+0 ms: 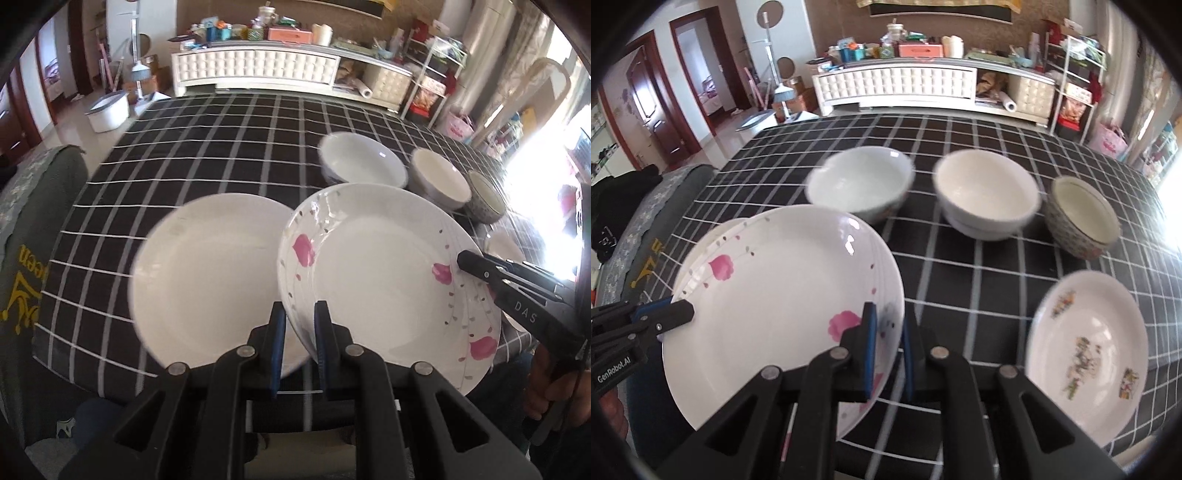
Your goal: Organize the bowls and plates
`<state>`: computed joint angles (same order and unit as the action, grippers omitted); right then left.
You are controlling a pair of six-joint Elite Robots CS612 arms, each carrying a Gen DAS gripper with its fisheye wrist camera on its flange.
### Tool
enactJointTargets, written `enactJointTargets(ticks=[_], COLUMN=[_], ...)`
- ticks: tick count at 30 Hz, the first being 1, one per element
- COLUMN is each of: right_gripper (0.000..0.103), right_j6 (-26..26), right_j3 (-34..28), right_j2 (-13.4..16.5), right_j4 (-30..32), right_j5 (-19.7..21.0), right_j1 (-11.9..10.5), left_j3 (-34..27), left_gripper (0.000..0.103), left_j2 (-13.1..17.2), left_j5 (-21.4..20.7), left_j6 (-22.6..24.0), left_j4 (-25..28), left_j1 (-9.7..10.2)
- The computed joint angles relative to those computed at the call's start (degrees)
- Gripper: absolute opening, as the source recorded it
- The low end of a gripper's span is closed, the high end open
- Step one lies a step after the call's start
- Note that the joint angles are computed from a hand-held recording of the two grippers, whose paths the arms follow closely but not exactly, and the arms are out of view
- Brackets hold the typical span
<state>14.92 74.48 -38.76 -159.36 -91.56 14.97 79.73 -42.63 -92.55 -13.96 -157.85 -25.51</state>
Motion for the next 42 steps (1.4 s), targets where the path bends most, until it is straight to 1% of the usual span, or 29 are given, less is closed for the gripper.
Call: enactJointTargets(ticks=[5,8,11,17,21,28,35,39,42], right_gripper=[0.016,0.016,0.016,0.016,0.016,0.016,0.016,0.016,0.016], right_j6=[-0.46,0.01,-1.28,-1.82,-2.39,-3.07,-3.10,-3.66,-3.63], right_j3=[-4.06,-6.82,-9.71,-14.36,-15.16,-16.69,-16.95,-16.85,-17.14], right_j2=[2.09,3.50,4.98,7.54,8.00,8.88,9.08,9.07,9.27], right_j4=[1.93,3.74,5.38,9.25,10.48,12.25,13.53,13.58,14.28], right_j5=[1.76,3.95,3.99,4.95,4.86,4.52,3.99,3.25,3.47], right_j1=[1.05,1.50,2.23,2.88,3.10,3.32,3.39,3.61,3.64], left_j3=[0.81,1.50,1.34,0.50,0.14,-1.28,-1.15,-0.79,-0.95], left_gripper=[0.014,0.014,0.014,0.014,0.014,0.014,0.014,0.013,0.013], left_j2=[-0.60,-0.91,-0.78,0.23,0.77,1.84,1.96,1.74,1.72], left_j5=[1.47,2.87,2.52,2.72,2.16,2.11,1.87,2.79,3.46], left_j6=[-1.30,-1.68,-2.60,-4.10,-5.22,-5.33,-5.50,-5.12,-5.10], left_j4=[-0.81,-1.05,-0.73,0.70,1.48,2.50,2.89,2.41,2.25], left_j1=[1.47,2.11,3.40,4.49,4.82,5.16,5.12,4.92,4.87])
